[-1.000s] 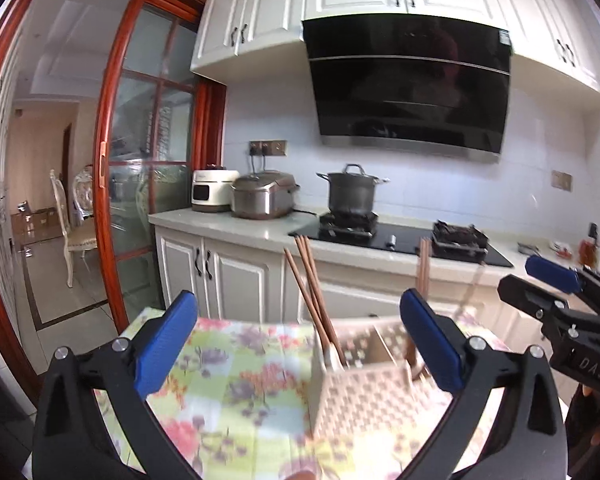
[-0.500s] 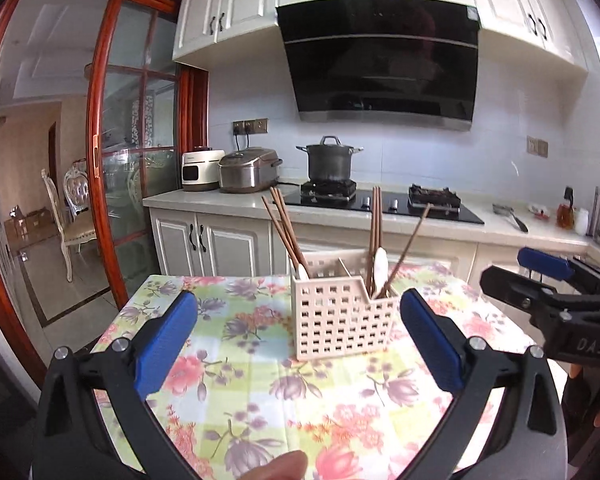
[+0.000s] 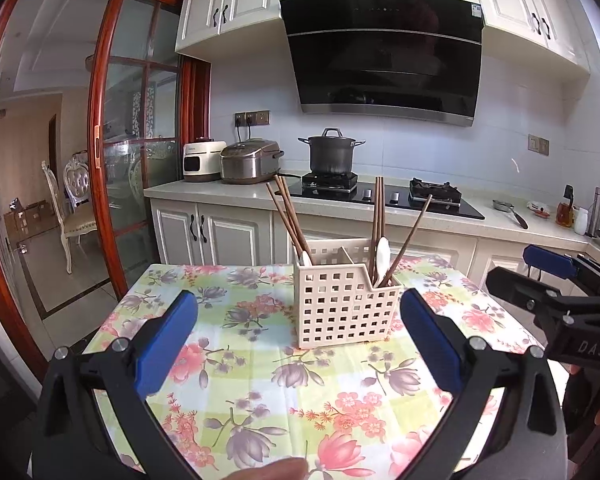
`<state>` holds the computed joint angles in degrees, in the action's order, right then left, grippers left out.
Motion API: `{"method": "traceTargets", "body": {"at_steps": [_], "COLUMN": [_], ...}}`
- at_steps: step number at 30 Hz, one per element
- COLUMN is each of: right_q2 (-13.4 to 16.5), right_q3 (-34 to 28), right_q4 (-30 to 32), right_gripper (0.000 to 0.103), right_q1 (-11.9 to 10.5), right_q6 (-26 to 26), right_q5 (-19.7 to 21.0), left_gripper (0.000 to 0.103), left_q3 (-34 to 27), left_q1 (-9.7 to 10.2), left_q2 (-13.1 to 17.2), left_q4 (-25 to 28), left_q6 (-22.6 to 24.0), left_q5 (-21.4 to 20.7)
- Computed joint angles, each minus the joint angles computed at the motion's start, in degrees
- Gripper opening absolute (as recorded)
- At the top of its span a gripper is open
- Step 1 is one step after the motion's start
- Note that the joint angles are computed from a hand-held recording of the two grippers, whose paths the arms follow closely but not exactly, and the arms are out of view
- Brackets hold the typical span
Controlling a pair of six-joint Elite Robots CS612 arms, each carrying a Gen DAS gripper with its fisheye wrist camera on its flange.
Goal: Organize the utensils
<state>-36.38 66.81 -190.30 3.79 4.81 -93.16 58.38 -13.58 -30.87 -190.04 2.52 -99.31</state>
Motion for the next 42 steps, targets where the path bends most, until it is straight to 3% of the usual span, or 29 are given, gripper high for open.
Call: {"method": "traceTargets", "body": {"at_steps": [7, 42], "right_q2": [0.23, 0.13], "right_q3": [-0.24, 0.09], "right_q4": [0.44, -0.24], "right_gripper": [0.084, 0.084], "right_q1": [0.04, 0.26], "right_q6": [-0.33, -0.47], "right_q5": [0.11, -0.4], "left_gripper": [0.098, 0.098], "left_q3": [0.19, 0.68], "left_q1": [0.42, 0.35], "left_q2": [-0.31, -0.39], "left_q4": [0.59, 0.81], "left_q6": [-0.42, 0.5], "left_q5": [-2.16, -2.59]}}
